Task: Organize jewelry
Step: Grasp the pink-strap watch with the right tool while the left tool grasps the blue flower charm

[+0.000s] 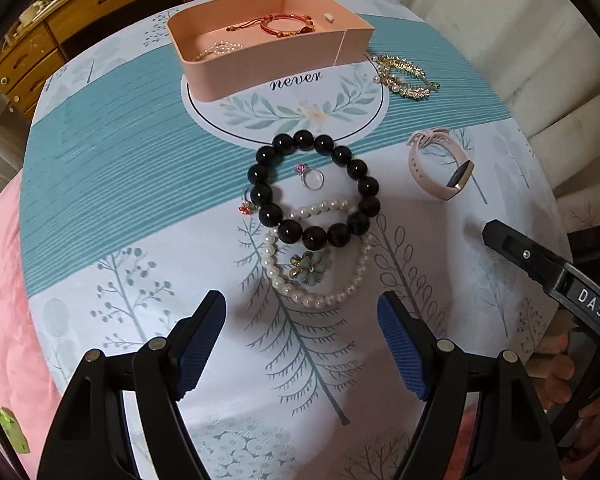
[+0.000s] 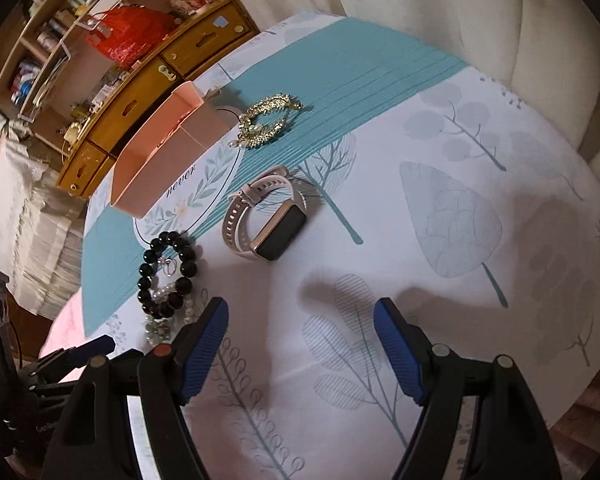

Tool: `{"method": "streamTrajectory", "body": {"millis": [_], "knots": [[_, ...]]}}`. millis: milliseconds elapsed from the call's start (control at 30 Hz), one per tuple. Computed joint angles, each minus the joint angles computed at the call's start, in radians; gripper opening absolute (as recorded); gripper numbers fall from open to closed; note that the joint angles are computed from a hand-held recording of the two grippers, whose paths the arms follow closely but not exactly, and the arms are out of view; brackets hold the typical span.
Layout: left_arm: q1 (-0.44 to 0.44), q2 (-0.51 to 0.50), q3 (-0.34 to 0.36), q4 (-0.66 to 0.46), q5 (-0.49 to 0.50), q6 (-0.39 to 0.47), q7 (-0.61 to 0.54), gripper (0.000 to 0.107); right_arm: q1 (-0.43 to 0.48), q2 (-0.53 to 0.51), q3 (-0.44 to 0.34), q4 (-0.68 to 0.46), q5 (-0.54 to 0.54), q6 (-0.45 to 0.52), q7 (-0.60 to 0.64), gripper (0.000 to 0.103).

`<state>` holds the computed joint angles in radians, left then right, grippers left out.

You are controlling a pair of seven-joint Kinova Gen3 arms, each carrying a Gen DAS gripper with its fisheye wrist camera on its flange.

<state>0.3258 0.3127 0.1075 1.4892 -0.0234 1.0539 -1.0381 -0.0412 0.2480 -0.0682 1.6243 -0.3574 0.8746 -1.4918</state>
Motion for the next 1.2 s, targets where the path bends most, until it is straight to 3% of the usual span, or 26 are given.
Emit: {"method": "streamTrajectory", "body": {"millis": [200, 267, 433, 567, 733, 833, 1000, 1200], "knots": [[0.05, -0.026, -0.015, 0.092, -0.082, -0.114, 0.11, 0.076, -0.028, -0.011, -0.006, 0.026, 0.048, -0.083, 0.025, 0.075], [0.045, -0.038, -0.011, 0.117, -0.084, -0.153, 0.113, 0.072, -0.039, -0.007, -0.008, 0.026, 0.062, -0.107, 0.026, 0.075], [0.06, -0.012, -0.008, 0.098, -0.124, -0.149, 0.117, 0.037, -0.05, 0.024, -0.01, 0.004, 0.076, -0.128, 0.001, 0.062], [0.075, -0.005, -0.01, 0.101, -0.141, -0.165, 0.13, 0.036, -0.051, 0.046, -0.015, -0.019, 0.077, -0.13, -0.007, 0.054], [0.104, 0.005, -0.017, 0.1, -0.191, -0.151, 0.142, 0.025, -0.047, 0.068, -0.023, -0.047, 0.085, -0.114, 0.006, 0.045], [0.126, 0.008, -0.023, 0.099, -0.232, -0.141, 0.158, 0.023, -0.024, 0.075, -0.039, -0.053, 0.051, -0.105, 0.05, 0.036], [0.149, 0.012, -0.025, 0.094, -0.284, -0.134, 0.18, 0.023, -0.028, 0.077, -0.049, -0.062, 0.041, -0.099, 0.116, 0.013], [0.157, 0.012, -0.025, 0.095, -0.308, -0.145, 0.179, 0.017, -0.022, 0.089, -0.049, -0.08, 0.023, -0.075, 0.149, 0.009]]}}
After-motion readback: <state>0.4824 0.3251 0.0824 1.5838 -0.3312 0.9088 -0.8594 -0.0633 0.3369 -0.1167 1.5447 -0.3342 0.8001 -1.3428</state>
